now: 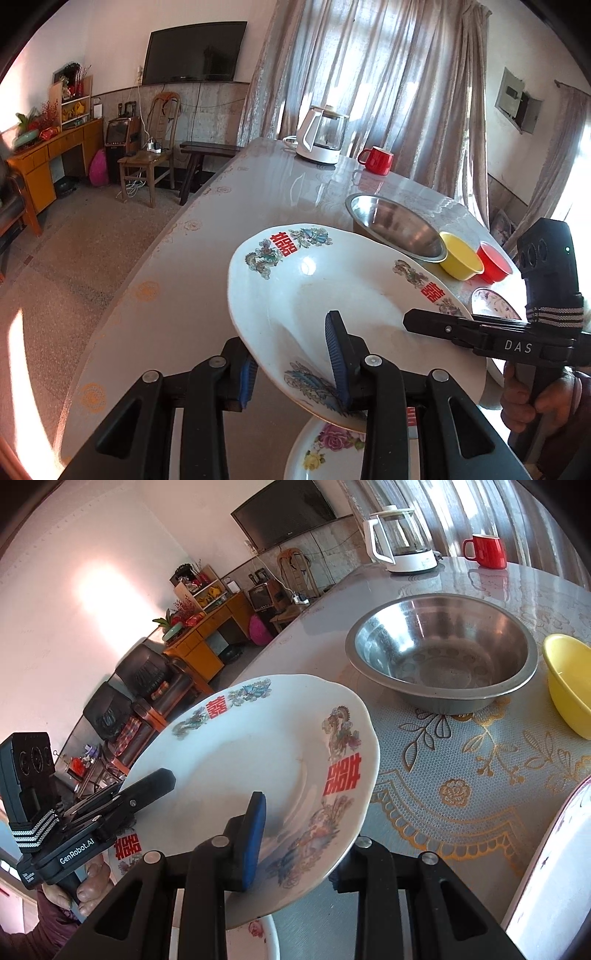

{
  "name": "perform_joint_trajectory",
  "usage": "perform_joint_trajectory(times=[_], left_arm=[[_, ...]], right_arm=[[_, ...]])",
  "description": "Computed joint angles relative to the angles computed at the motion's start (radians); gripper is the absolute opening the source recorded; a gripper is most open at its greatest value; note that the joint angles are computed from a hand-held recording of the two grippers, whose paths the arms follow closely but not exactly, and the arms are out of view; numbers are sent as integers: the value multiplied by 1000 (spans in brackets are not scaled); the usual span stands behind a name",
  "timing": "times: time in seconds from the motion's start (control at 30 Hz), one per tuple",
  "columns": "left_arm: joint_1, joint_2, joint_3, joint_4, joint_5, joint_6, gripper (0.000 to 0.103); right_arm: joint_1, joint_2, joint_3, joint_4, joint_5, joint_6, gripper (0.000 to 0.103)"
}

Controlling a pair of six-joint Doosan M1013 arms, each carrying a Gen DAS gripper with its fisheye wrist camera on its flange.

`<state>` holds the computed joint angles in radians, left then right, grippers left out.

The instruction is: Organize plates and bowls

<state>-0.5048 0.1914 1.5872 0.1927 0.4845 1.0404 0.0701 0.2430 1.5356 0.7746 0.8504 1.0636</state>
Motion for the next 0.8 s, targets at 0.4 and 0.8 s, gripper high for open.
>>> perform_joint_trajectory(times=[0.4,0.8], left_arm=[[-33,-26,13,17,-9,-15,37],[-76,-38,8,-13,-34,33,38]], right_arm=[[-27,-52,44,23,-9,-16,28],[-68,-100,83,52,-23,-28,30]])
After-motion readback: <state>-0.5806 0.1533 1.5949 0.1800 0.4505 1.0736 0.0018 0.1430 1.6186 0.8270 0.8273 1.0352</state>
